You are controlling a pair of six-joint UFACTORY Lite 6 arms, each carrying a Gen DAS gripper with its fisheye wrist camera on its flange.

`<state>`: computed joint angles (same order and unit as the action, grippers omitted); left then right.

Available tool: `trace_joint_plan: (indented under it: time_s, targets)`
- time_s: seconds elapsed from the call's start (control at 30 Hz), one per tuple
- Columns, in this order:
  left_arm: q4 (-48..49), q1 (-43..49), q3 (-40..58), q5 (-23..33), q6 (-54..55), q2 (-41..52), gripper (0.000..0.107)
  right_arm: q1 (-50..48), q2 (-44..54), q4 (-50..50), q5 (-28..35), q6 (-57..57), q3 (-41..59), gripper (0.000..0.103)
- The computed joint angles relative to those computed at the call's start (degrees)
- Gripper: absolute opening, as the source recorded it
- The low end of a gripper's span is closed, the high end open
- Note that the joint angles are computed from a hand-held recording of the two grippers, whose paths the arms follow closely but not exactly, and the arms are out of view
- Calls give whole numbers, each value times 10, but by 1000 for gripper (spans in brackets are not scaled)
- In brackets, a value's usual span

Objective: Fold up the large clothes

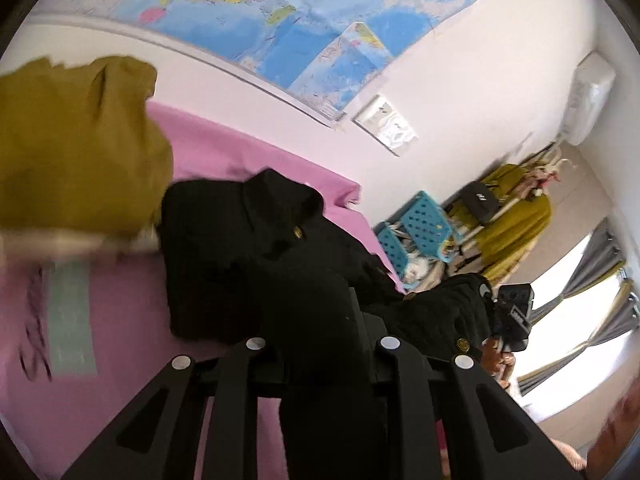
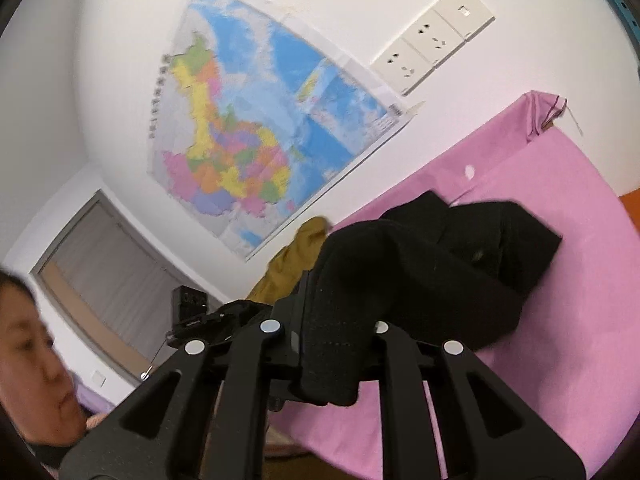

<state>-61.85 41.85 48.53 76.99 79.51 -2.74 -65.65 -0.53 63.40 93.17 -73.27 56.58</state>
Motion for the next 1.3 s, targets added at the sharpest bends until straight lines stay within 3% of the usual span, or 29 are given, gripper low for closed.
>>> trace_joint_plan:
  time_s: [0.27,0.37,0.43,0.5,0.57,0.67,0.73,0.83,1.03,1.13,1.2,1.23,1.3]
  targets:
    - [22,-196,296,-166,-208,255,22,165,243,23,-188,145,213,14]
    - [59,-234,400,-195,-291,353,24,204,325,6,-254,201,274,20]
    - [99,-254,483,-201,-352,427,26,218,373,0,-277,229,308,30]
    - [103,-255,554,-178,-385,494,32,225,400,13,-298,236,323,55]
    - [104,-250,607,-148,-419,545,37,222,396,35,-307,215,313,63]
    - [55,-235,566,-138,-359,529,45,226,344,48,-311,151,266,67]
    - [4,-216,505,-119,-289,491,61,246,288,30,-330,101,221,68]
    - [-57,-193,382,-126,-171,399,71,311,200,-7,-401,36,136,71]
    - [-94,-224,203,-215,-6,241,74,437,182,-64,-543,14,70,75]
    - [-82,-273,160,-266,36,205,79,486,212,-106,-627,39,65,64]
    - [-53,-323,149,-321,32,196,79,493,221,-106,-648,36,63,40]
    - [-39,-338,152,-329,23,200,79,492,217,-95,-649,20,57,35]
    - [-18,-360,168,-339,7,224,79,488,194,-60,-656,-20,41,9]
